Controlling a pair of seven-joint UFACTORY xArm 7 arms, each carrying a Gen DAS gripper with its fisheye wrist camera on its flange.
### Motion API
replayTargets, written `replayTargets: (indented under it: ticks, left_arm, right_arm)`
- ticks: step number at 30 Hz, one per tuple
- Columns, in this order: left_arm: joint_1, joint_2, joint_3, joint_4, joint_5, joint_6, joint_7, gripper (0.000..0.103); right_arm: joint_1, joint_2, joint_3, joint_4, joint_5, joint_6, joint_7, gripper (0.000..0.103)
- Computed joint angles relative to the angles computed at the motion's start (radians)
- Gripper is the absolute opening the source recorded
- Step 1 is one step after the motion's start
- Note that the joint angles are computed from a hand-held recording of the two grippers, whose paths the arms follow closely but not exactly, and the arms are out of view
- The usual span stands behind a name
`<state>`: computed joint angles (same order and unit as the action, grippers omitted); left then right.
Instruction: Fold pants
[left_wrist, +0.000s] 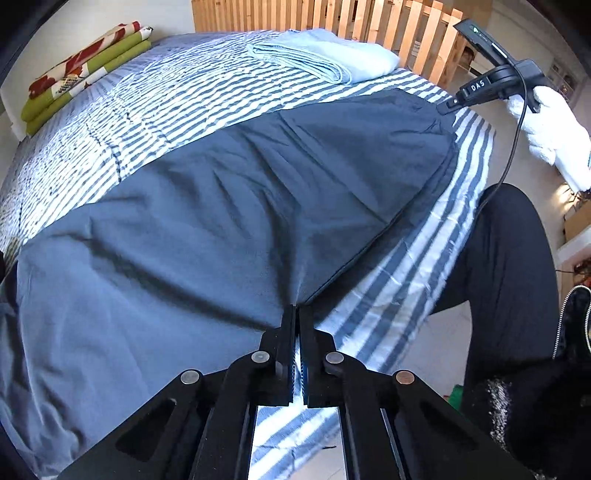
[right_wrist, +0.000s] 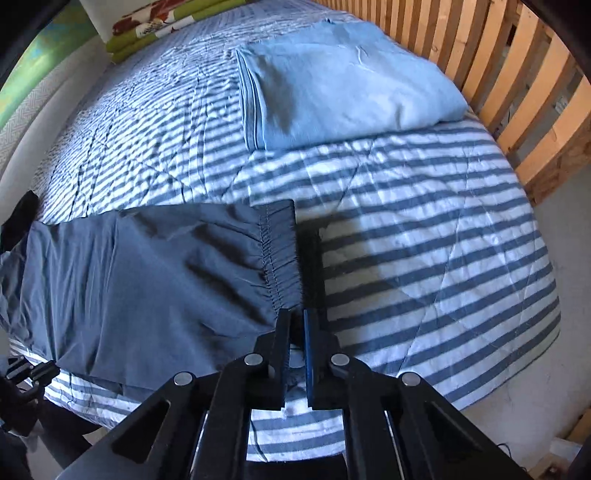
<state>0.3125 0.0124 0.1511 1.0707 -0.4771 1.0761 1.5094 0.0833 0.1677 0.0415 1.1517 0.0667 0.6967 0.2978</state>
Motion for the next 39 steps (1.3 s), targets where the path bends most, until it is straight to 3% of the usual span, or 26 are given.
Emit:
replayTargets:
  ticks: [2,5,8,10,11,14,18,20,23,25,30,32,34,37,38,39]
  left_arm:
    - [0.004,-0.008,0.004,-0.003,-0.001,0.008,0.010,0.001]
    - [0.004,0.005,0.004,-0.010,0.024,0.007,0.000,0.002]
    - [0.001,0.037,-0.004,0.011,0.052,0.015,-0.064,0.004]
    - [0.011,0.048,-0.003,0.035,0.040,0.052,-0.069,0.004]
    - [0.016,0.049,-0.003,0.042,0.036,0.062,-0.071,0.005]
    - [0.033,0.071,0.000,0.086,0.014,0.096,-0.096,0.005]
    - [0.040,0.093,-0.011,0.109,0.013,0.094,-0.122,0.005]
    - [0.041,0.107,-0.017,0.123,0.017,0.109,-0.135,0.005]
    - [0.041,0.113,-0.023,0.124,0.019,0.106,-0.141,0.005]
    - [0.045,0.126,-0.024,0.140,0.018,0.128,-0.154,0.005]
    - [0.069,0.144,-0.019,0.174,0.018,0.163,-0.161,0.005]
    - [0.075,0.140,-0.019,0.168,0.015,0.139,-0.147,0.005]
    - [0.081,0.144,-0.017,0.166,0.018,0.116,-0.140,0.005]
    - [0.096,0.166,-0.013,0.186,0.018,0.134,-0.155,0.005]
    - [0.101,0.163,-0.014,0.184,0.014,0.136,-0.147,0.008]
    - [0.104,0.156,-0.016,0.174,0.010,0.131,-0.136,0.019]
  right_arm:
    - [0.005,-0.014,0.001,-0.015,-0.009,0.020,0.007,0.005]
    - [0.035,-0.011,-0.023,-0.036,-0.129,-0.007,0.099,0.006]
    - [0.000,0.013,-0.006,-0.024,-0.053,-0.022,0.039,0.014]
    - [-0.016,0.018,-0.006,-0.026,-0.021,-0.045,-0.007,0.051]
    - [-0.026,0.014,-0.008,-0.039,0.001,-0.071,-0.015,0.055]
    - [-0.090,0.029,0.023,-0.032,0.225,-0.047,-0.177,0.055]
    - [-0.122,0.077,0.042,-0.012,0.366,0.010,-0.269,0.048]
    - [-0.110,0.076,0.042,-0.014,0.382,0.008,-0.304,0.046]
    - [-0.054,0.062,0.022,-0.030,0.267,-0.026,-0.253,0.039]
    - [-0.050,0.063,0.029,-0.028,0.262,-0.017,-0.259,0.028]
    - [-0.012,0.027,0.018,-0.065,0.198,-0.078,-0.147,0.024]
    - [0.001,0.012,0.012,-0.072,0.155,-0.097,-0.101,0.024]
    - [0.017,-0.012,0.000,-0.077,0.080,-0.101,-0.038,0.023]
    - [0.009,-0.026,-0.001,-0.055,0.056,-0.076,-0.016,0.023]
    - [0.009,-0.028,0.000,-0.048,0.048,-0.069,-0.009,0.023]
    - [0.013,-0.031,-0.003,-0.040,0.024,-0.057,0.012,0.023]
